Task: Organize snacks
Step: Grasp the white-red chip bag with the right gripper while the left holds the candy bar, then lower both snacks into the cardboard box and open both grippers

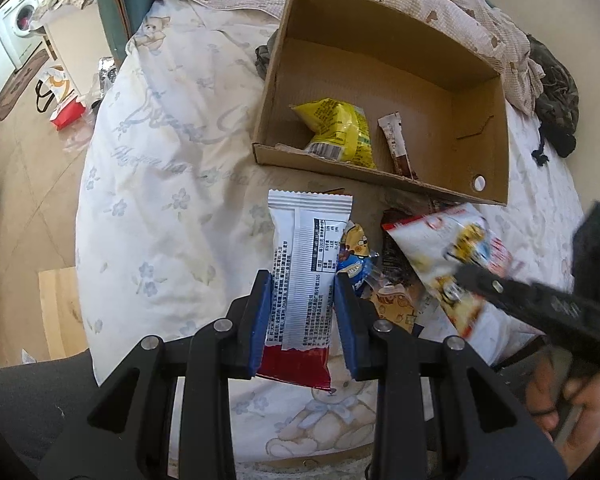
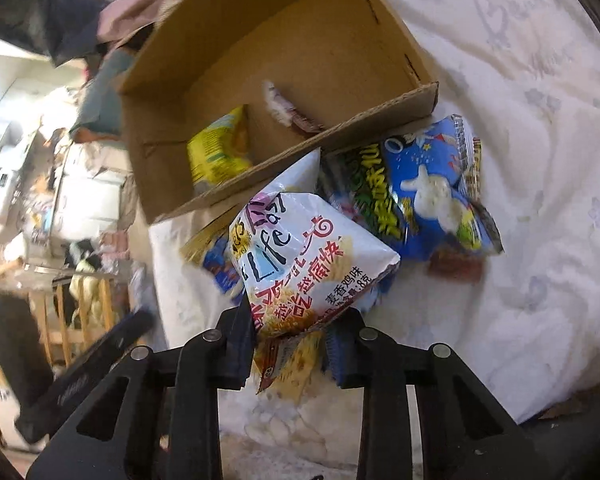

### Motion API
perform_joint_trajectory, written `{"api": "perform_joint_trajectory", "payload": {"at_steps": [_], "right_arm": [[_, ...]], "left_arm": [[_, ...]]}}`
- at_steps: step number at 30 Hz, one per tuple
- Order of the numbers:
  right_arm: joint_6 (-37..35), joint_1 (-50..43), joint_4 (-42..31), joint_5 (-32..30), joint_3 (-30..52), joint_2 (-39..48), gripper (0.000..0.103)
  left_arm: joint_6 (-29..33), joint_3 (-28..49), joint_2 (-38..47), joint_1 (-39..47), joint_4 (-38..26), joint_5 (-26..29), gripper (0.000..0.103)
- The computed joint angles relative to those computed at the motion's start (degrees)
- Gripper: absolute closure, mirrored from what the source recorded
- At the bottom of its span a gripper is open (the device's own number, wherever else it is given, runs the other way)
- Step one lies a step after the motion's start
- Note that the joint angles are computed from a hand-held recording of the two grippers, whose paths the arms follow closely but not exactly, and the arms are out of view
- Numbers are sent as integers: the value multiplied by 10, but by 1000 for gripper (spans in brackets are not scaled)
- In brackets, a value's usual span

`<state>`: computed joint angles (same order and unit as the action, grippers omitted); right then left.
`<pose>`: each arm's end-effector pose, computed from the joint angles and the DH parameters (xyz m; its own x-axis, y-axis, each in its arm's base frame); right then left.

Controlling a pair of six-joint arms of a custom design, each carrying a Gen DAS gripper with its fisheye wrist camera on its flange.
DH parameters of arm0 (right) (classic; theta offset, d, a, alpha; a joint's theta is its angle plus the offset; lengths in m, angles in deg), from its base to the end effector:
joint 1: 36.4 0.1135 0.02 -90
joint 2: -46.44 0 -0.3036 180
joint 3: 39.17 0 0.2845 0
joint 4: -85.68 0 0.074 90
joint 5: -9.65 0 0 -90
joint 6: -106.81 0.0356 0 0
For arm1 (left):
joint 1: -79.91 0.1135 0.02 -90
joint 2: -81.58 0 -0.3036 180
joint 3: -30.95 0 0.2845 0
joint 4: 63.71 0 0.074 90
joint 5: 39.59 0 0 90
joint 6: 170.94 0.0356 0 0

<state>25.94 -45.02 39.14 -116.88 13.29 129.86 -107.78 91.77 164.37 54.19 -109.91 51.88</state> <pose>0.2517 -0.0167 0.1686 -0.9541 0.2736 -0.1215 0.1463 0.7802 0.6081 0.2577 -0.1252 0.2065 -0.9460 -0.0453 -0.3210 0.0172 0.9818 -0.1891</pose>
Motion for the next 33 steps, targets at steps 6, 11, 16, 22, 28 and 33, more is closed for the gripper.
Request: {"api": "perform_joint_trajectory", "payload": {"at_steps": [6, 11, 16, 22, 28, 33], "right_arm": [[-74, -27, -57, -39, -17, -79, 73], [-67, -31, -45, -73, -18, -124, 73], [-29, -29, -5, -87, -16, -154, 73], [21, -32, 62, -78, 9, -145, 73], [26, -15, 86, -62, 45, -90, 73], [16, -14, 92, -48, 86, -22, 73]], "left_arm": [[-10, -10, -2, 6, 8, -19, 76], [-5, -14, 2, 0, 8, -58, 76], [-8, -23, -6, 5, 15, -78, 76], [18, 7, -30, 6, 11, -85, 76], [53, 88, 10, 21, 0, -79, 76], [86, 154, 71, 19, 4, -97, 76]]}}
